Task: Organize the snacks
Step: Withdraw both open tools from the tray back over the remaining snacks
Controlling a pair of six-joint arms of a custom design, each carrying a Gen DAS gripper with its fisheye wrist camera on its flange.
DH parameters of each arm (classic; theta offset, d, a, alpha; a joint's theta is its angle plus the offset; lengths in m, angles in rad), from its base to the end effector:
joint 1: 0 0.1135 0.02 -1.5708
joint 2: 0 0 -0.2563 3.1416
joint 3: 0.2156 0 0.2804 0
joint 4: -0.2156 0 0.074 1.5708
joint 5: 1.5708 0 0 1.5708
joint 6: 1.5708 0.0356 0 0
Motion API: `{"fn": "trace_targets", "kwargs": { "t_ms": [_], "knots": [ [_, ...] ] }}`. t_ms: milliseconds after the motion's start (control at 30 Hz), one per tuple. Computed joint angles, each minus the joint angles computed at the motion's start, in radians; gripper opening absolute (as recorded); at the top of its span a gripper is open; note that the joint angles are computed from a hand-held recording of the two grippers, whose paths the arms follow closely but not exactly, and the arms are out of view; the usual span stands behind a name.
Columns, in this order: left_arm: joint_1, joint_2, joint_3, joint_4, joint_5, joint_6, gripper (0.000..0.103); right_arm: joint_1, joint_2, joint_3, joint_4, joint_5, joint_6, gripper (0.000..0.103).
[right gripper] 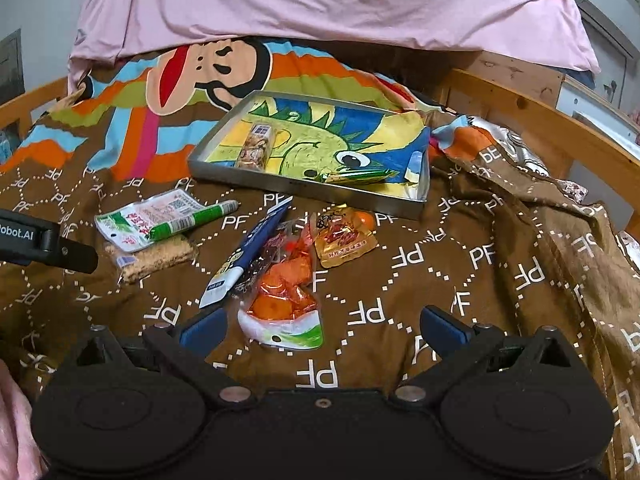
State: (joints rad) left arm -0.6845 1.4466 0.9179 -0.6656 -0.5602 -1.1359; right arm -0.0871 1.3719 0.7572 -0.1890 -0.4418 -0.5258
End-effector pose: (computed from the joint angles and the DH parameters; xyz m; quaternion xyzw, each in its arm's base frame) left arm 0.2392 -0.1708 0.1846 -0.2617 0.9085 0.0246 0.3248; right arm 0.3016 -0.0111 0.1793 -0.2769 0.8653 0.0836 0.4094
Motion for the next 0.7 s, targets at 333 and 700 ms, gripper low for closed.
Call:
{"fn": "trace_targets", "kwargs": {
  "t_ms": [333,700],
  "knots": [
    [0.006,0.062,0.041,-0.015,0.017,0.027,0.102,0.020,0.037,0.023,-0.024,0.033,-0.016,0.102],
    [0.046,0.173,0.128,0.003,0.057,0.158,0.102,0.040,0.106,0.070,-0.048,0.068,-0.004,0.102]
  ]
}}
